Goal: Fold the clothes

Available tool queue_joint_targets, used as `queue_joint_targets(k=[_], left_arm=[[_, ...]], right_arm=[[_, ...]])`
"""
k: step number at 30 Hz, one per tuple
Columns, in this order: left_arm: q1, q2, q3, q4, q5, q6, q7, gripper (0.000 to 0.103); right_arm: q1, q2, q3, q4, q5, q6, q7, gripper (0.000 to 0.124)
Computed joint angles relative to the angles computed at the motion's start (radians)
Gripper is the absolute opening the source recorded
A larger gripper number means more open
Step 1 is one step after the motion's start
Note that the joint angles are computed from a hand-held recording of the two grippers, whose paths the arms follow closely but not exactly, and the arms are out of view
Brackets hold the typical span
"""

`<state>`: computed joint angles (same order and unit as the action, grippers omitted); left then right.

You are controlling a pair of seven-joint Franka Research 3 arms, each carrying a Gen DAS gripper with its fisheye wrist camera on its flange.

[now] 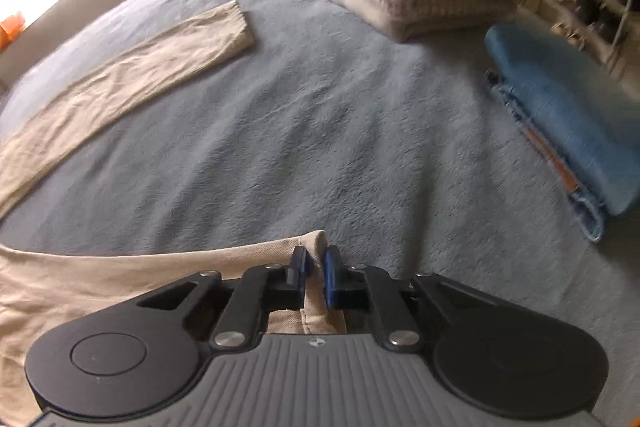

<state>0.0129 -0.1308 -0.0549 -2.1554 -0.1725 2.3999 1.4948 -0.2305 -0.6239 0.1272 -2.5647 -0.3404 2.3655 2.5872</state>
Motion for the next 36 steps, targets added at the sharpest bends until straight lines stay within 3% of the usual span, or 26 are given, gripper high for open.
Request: queue_joint_targets(k=[5,8,10,12,16,19,20,22,26,27,29,33,34,36], left_arm=[[0.0,0.0,0.003,-0.003,-0.006,0.004,0.024,0.012],[0.001,-0.002,0.005,-0.005,-0.016,0.005,0.036,0.012],[0.002,-0.001,0.007,-0.004,-0.023,0.003,0.039,0.012],[0.003,0.0,0.007,-0.003,-0.031,0.004,0.043,0.012],[0.004,0.0,0.007,-0.005,-0.04,0.009,0.046,0.012],[0.004,0.001,0.005,-0.005,-0.036,0.01,0.044,0.012],[0.004,0.0,0.005,-0.006,-0.036,0.011,0.044,0.012],[0.004,0.0,0.007,-0.008,-0.045,0.015,0.051,0.012],[0.004,-0.008,0.015,-0.009,-0.074,0.007,0.079,0.012],[0.005,-0.011,0.017,-0.008,-0.079,0.0,0.087,0.012],[0.006,-0.02,0.02,-0.007,-0.085,-0.011,0.103,0.012],[0.004,-0.041,0.028,-0.016,-0.106,-0.01,0.135,0.012],[0.004,-0.046,0.028,-0.019,-0.106,-0.008,0.136,0.012],[0.004,-0.05,0.028,-0.019,-0.102,-0.008,0.13,0.012]], right_arm=[[-0.011,0.058,0.019,0.02,-0.056,-0.015,0.043,0.009],[-0.026,0.025,0.042,0.024,-0.081,-0.083,0.139,0.017],[-0.046,-0.01,0.066,0.039,-0.097,-0.194,0.233,0.019],[-0.025,-0.097,0.032,-0.006,-0.082,-0.17,0.282,0.019],[0.129,-0.168,-0.036,-0.046,0.001,-0.05,0.01,0.019],[0.242,-0.168,-0.061,-0.063,0.113,-0.035,-0.179,0.018],[0.263,-0.174,-0.057,-0.074,0.145,-0.063,-0.216,0.018],[0.273,-0.2,-0.029,-0.094,0.192,-0.206,-0.26,0.018],[0.23,-0.284,0.034,-0.081,0.238,-0.453,-0.22,0.017],[0.224,-0.286,0.046,-0.059,0.23,-0.474,-0.218,0.017],[0.232,-0.281,0.05,-0.034,0.213,-0.394,-0.242,0.017],[0.273,-0.058,0.008,0.051,0.172,-0.033,-0.335,0.018],[0.253,0.029,0.021,0.082,0.198,0.077,-0.381,0.018],[0.152,0.204,0.114,0.163,0.3,0.267,-0.501,0.018]])
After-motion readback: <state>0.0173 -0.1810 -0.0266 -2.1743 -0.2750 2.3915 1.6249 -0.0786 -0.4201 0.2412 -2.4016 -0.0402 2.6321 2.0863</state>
